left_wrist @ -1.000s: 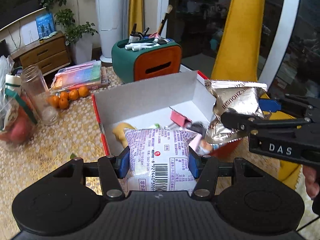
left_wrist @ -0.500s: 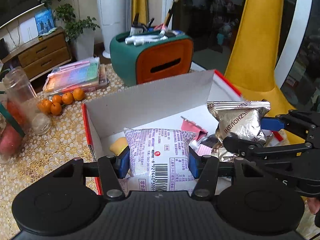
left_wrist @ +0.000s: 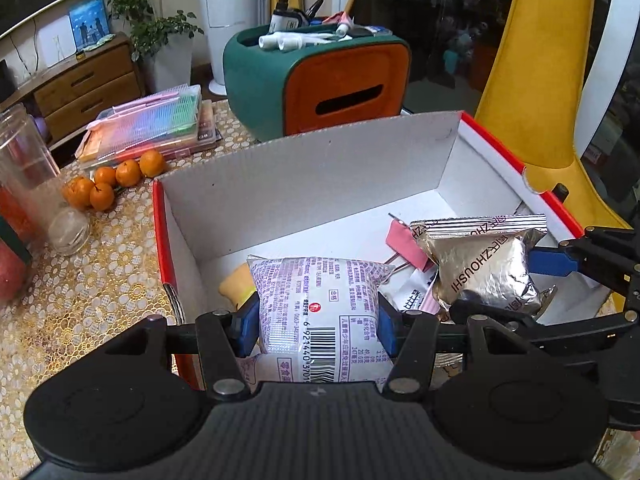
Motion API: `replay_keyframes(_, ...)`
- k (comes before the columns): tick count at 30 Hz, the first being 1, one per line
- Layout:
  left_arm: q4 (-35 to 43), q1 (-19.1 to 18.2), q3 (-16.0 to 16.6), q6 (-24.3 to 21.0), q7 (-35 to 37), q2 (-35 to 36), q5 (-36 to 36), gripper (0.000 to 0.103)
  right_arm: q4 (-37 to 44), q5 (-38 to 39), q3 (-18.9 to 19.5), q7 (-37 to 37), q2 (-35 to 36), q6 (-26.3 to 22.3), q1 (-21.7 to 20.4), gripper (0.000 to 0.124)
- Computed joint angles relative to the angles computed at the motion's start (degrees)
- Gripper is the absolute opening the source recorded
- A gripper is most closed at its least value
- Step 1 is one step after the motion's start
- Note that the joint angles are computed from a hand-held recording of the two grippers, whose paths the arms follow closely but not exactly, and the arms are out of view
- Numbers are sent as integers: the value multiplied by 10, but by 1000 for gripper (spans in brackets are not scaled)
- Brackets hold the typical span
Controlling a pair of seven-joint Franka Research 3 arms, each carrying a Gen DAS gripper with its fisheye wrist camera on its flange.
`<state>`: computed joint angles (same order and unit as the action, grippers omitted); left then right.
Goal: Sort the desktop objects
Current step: 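Lower the milk pouch and snack packet into the box and open both tools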
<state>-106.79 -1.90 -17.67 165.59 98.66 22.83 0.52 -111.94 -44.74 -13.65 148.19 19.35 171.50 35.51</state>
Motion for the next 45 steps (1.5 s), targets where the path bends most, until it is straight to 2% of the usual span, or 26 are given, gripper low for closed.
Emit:
replay_keyframes(6, 6, 7, -7, 5, 16, 11, 2, 55, 9, 40, 15, -48, 12, 1, -10, 58)
replay_keyframes(9, 9, -3, 3, 5, 14, 14, 17, 55, 15, 69, 21, -78, 20, -2, -12, 58)
replay_keyframes(16, 12, 9, -10, 4, 32, 18, 10, 56, 22, 109, 8, -105, 29, -2, 2, 61)
replay_keyframes(22, 3, 26, -28, 8, 46, 10, -20, 61, 11, 110, -11, -111, 20, 5, 20, 71)
replay_keyframes(25, -9, 33, -37, 18, 58, -1, -34, 68, 2, 97, -26, -99, 11, 14, 32, 77)
replay_keyframes(34, -59, 40, -45, 38, 81, -51, -66, 69, -27, 15, -53, -27, -23, 29, 56, 84)
replay_keyframes(39, -92, 48, -55, 45, 102, -87, -109, 69, -42, -61, -51, 38, -52, 28, 54, 85)
replay_keyframes(45, -136, 50, -60, 53, 168, -135, -198, 69, -61, -156, -40, 128, -87, 18, 48, 86)
